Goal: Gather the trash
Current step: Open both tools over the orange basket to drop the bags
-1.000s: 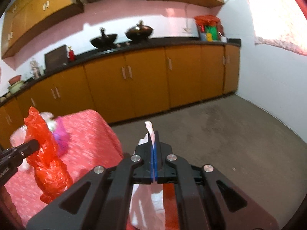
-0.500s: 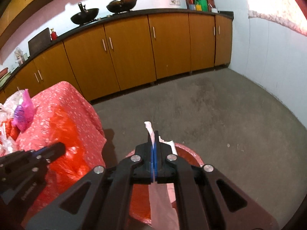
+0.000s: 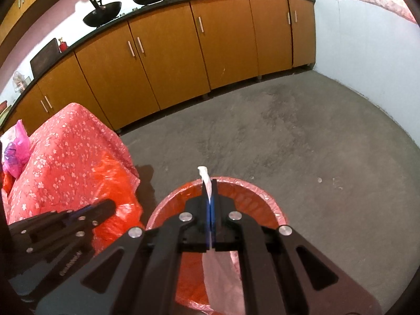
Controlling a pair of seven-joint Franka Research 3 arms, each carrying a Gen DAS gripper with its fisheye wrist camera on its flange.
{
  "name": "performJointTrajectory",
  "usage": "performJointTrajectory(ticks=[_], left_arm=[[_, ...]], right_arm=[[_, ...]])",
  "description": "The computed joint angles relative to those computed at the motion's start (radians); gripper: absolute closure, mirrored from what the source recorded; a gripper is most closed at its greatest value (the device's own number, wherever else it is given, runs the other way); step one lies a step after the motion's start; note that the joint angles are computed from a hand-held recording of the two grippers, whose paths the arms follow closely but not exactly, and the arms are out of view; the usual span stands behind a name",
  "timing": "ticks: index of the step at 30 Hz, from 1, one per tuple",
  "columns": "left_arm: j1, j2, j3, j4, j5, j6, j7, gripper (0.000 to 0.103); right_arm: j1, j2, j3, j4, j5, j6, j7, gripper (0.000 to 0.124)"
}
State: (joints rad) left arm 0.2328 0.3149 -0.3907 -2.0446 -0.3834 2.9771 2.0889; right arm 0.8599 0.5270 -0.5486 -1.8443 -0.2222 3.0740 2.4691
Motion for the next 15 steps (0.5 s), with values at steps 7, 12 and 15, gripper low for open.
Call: performJointTrajectory(ticks=[7,12,15], left_arm=[[-0.006,0.024,0.013,0.032,0.027,-0.033,-0.017,0.086],[0.013,0.009,-0.013,0.019,-0.01,-0.028,0.01,0.066],[0.025,-0.014,-0.024,0.006,-0.048,-0.039,0.042,0.066]], right_arm=[[-0.004,-0.012,0.003,-0.029,0.035,0.022,-0.008,0.115],[0.063,-0.027,-0.072,-0.066,0.04,0.029,0.02,0.11],[0.142,-0.039,-0.154,-0.101,0.029,0.036,0.048,0.11]])
